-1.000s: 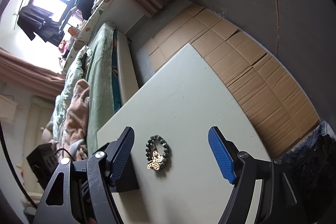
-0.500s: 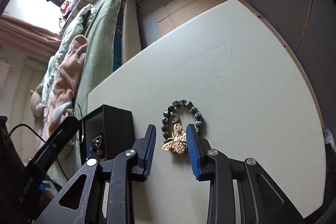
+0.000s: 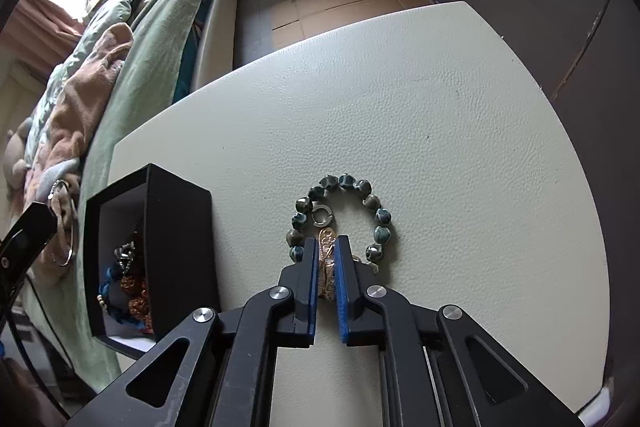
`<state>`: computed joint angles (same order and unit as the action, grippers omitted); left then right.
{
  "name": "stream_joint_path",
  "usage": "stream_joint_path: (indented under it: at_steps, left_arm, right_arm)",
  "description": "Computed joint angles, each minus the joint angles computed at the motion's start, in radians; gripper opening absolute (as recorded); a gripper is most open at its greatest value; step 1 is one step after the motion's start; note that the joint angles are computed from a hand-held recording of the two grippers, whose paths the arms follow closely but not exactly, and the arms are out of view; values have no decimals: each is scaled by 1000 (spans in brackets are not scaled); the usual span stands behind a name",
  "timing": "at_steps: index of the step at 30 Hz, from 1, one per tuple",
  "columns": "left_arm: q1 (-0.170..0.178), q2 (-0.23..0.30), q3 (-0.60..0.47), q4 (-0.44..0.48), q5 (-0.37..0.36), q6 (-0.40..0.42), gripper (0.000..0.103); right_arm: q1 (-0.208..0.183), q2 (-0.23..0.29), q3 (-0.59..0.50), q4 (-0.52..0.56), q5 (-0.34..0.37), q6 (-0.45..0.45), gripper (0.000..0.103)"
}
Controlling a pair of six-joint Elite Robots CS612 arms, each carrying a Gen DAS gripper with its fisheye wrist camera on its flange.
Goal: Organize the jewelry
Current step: 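Lift the butterfly charm and ring with the left tool and drop into the box, then reach the right tool to the green bead bracelet and grasp it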
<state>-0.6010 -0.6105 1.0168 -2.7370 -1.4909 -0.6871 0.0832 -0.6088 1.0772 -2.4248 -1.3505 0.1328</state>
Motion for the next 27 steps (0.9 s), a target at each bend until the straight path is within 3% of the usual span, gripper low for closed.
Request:
stream_joint_path:
  at_steps: [3,6,9,10,11,12,13,14,21,27]
  left_arm:
    - [5,-6,14,-22,-24,-10,2]
    - [13,-7,6,27,-64,-30,3]
    - [17,-14,22,26,-62,-71,7]
    - [18,-17,29,15,-62,-80,18]
    - [20,-22,40,-1,-61,-92,45]
    - [21,-26,49,-17,-57,-100,63]
    - [20,-30,60,-35,-48,-109,88]
    - [19,-34,70,-55,-35,-119,91]
    - [25,-60,116,-65,30,-172,91]
    - [31,-79,151,-67,82,-207,91]
  right_arm:
    - [-4,-10,20,-17,14,-4,2]
    - [-9,-24,46,-67,32,13,2]
    - [-17,-43,81,-145,87,38,2]
    - [-20,-50,95,-176,109,45,2]
    - [-22,-57,107,-207,130,52,2]
    - [-24,-63,118,-237,150,58,2]
    - [-26,-69,130,-265,169,62,2]
    - [-27,-74,140,-289,186,63,2]
    - [-24,-80,157,-409,315,83,3]
    - [-11,-64,134,-432,408,71,3]
